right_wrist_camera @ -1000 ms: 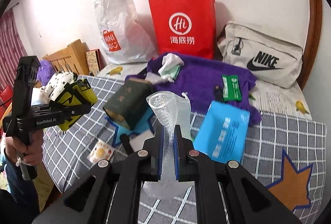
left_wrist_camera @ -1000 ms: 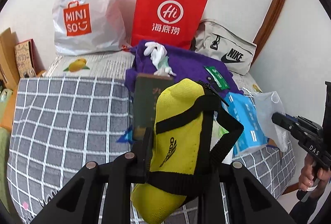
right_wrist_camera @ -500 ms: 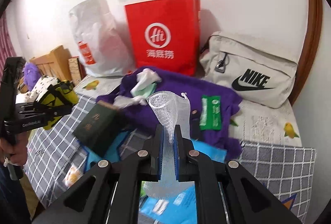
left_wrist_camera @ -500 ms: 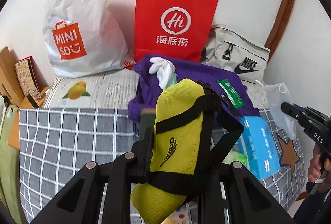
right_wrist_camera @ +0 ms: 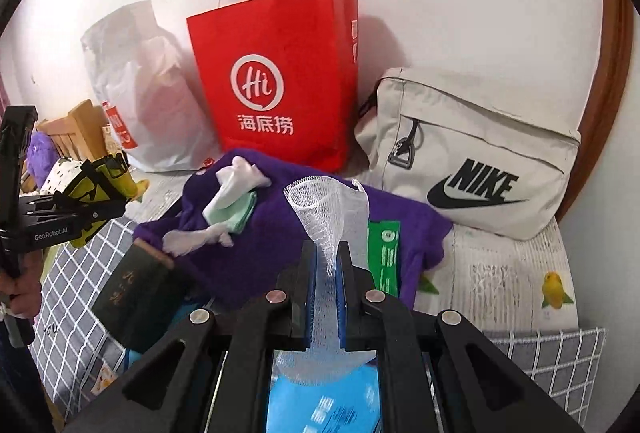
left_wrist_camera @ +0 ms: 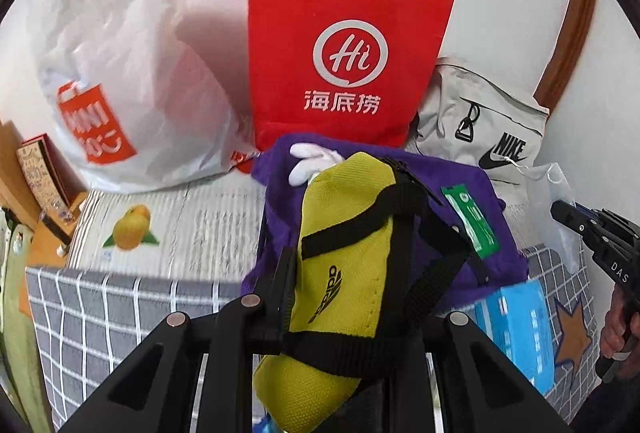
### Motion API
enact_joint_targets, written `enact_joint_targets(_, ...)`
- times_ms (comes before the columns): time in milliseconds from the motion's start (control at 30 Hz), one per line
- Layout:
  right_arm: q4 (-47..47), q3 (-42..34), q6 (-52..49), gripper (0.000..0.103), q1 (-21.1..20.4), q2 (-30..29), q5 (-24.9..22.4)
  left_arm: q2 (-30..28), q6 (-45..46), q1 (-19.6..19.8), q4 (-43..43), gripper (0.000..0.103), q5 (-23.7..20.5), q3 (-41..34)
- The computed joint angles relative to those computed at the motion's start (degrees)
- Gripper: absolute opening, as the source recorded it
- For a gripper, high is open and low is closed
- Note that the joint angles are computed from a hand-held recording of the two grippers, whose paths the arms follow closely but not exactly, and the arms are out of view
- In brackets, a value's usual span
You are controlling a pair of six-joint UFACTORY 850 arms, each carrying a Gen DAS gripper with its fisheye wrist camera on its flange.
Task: Organize soft objects
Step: 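Lift and carry the yellow bag and mesh bag with both tools toward the purple towel, then lower both items onto the purple towel and open both tools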
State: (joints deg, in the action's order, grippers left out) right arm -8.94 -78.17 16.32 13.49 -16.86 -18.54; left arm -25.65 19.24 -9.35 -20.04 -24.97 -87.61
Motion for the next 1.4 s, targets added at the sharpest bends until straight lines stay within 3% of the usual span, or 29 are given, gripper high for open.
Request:
enact_joint_targets(333,2.5,-6.1,-3.3,0.009,-1.2,-5.9,-1.4,-7.1,0.2,-0.8,-1.1,0.020,-3.2,-9.2)
enact_joint_targets(533,5.1,-9.0,-6.4,0.009,-1.6,-10.3,-5.1,-11.2,-1.4,-1.2,0.4,0.020,-6.2,-12.6)
enact_joint_targets(1267,9.6,-16.0,-10.2,0.010,-2.3,-19.1,-15.0,-15.2,1.6,-3.0,-0.9,0.020,-11.6,-16.0)
enact_joint_targets(1367,11.3,-16.5,-12.6,0.017,-2.1,-19.6,-15.9,-15.2,2.4,-3.2,-1.2,0.020,-11.7,-15.9)
enact_joint_targets(1400,12.5,-16.7,-14.1,0.025,-2.0,-19.8,-16.1,-15.3,2.3,-3.2,-1.1,0.020,-11.8,-16.0)
